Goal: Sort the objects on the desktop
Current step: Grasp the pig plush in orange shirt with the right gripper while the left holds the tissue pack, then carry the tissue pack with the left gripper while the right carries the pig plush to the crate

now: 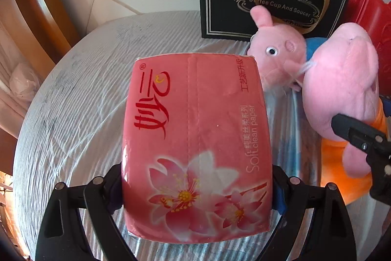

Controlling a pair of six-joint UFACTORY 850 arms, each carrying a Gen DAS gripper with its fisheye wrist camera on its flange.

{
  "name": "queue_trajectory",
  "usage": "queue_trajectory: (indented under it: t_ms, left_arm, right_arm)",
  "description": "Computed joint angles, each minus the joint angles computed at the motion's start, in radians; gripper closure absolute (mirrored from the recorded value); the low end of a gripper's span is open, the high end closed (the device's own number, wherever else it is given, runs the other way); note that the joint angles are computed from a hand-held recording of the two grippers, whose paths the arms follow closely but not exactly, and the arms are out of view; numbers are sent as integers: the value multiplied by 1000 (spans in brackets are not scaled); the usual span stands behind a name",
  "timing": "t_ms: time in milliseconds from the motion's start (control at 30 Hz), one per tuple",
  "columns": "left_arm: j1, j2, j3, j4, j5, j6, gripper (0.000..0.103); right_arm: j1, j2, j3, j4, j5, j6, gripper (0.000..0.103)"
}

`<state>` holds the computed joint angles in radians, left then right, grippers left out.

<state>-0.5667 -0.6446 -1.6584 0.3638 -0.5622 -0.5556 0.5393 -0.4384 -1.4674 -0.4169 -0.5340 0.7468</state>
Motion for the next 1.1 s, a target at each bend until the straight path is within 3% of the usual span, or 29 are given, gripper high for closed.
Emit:
queue_trajectory:
  t_ms: [133,200,367,500,633,800,1100]
  left_arm:
    - [-14,53,20,21,19,-9,12]
    - [-24,83,30,41,28,-16,12]
    - [-60,188,88,71,60,-32,12]
    - [-98,294,156,90,81,-35,12]
    - [-145,402,228,130,97,-58,12]
    - [-213,506,288,134,114,-54,12]
    - [-401,538,225,98,129,13,12]
  right_arm:
    - [-2,106,86,-79,97,173,30]
    - [5,141,105,-124,98,239,30]
    - [48,209,102,-268,32,399,30]
    - [112,297,117,-385,-74,510,30]
    - [210,391,140,-475,-218,614,30]
    - [371,471,144,-568,-466,725,30]
    - [692,657,165,-701,-1015,879,30]
